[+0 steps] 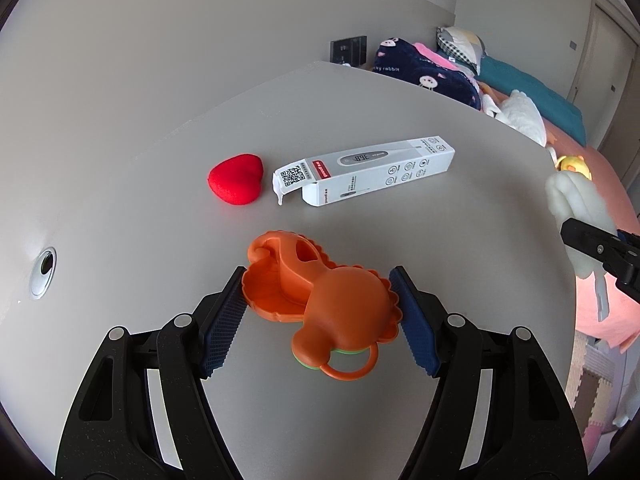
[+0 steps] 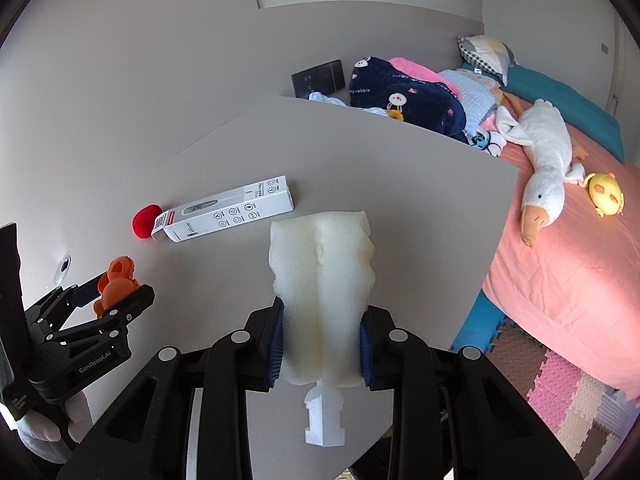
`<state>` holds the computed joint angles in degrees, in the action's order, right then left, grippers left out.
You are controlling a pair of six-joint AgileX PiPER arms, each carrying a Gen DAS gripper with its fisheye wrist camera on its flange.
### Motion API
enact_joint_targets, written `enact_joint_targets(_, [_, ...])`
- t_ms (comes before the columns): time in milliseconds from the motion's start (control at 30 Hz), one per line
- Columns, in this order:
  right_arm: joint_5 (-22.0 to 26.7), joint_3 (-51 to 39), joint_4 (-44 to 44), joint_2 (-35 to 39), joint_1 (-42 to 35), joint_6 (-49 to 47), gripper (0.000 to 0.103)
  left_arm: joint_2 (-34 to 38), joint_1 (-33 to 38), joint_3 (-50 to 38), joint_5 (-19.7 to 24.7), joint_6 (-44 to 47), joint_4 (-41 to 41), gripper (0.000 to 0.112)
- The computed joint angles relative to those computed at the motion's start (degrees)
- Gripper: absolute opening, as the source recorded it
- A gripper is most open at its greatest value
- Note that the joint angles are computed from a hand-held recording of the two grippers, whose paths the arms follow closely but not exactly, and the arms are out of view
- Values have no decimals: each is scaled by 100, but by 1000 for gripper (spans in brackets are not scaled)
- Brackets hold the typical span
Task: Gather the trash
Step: 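Carry the orange toy and white foam over the black bin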
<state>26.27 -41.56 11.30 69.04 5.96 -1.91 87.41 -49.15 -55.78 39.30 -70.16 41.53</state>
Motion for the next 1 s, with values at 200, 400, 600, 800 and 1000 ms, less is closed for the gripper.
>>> enact_joint_targets(200, [244,390,340,-644,-431,-491,31,-77,-486,-126,328,-226,139,69])
enact_joint_targets(400, [519,663,651,-1147,-941,-992,32,-11,-928,-259,470,-394,160,69])
enact_joint_targets(600, [945,898,1299,-1661,-1774,-1950,32,141,-1415,-470,696,-540,239,69])
enact_joint_targets(800, [1415,1075,1855,-2040,-2653,-2856,33,308,-1835,-689,872,-616,305,69])
enact_joint_targets(1000, [1909,1211,2322,-2283,-3619,-3777,33,560,-2100,-946,904,-584,295,69])
